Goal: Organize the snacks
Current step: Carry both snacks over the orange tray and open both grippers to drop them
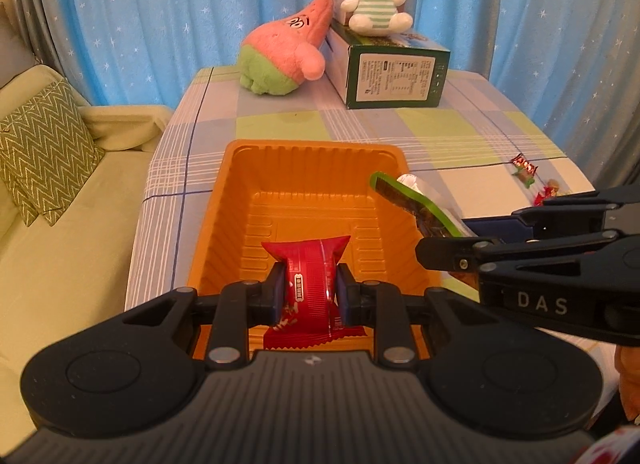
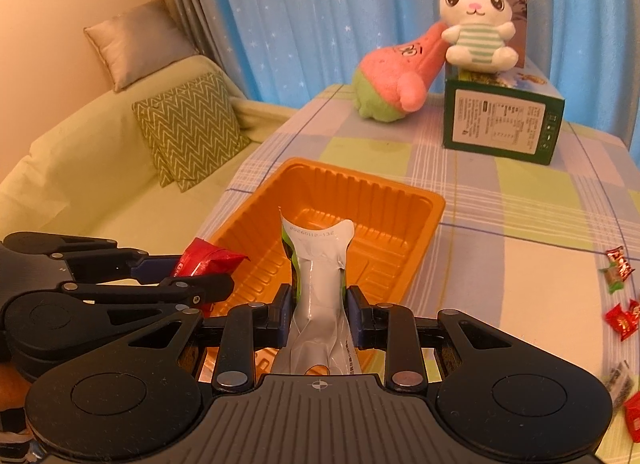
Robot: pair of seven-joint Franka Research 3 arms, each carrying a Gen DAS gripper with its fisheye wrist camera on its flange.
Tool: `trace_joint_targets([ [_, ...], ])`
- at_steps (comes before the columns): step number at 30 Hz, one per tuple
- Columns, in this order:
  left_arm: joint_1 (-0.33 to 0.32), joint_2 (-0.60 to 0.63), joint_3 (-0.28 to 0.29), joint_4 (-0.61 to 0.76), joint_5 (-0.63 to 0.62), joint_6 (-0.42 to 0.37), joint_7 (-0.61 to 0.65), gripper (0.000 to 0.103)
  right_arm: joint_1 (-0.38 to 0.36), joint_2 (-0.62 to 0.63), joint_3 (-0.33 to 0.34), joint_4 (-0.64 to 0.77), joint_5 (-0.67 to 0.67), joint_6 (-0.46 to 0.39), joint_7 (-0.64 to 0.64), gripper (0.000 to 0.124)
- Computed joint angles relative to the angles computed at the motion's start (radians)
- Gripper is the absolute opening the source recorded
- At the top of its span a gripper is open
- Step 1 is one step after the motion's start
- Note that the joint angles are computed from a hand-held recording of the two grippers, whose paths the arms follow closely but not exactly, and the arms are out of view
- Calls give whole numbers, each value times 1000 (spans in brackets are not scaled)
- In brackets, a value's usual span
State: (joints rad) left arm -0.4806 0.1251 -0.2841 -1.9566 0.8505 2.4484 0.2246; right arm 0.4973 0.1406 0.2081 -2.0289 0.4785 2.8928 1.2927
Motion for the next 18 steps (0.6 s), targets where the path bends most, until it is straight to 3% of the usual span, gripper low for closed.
trace_joint_targets([
  [18,31,60,36,-6,-35,74,45,23,-2,135,-5,103,-47,-26,100,29],
])
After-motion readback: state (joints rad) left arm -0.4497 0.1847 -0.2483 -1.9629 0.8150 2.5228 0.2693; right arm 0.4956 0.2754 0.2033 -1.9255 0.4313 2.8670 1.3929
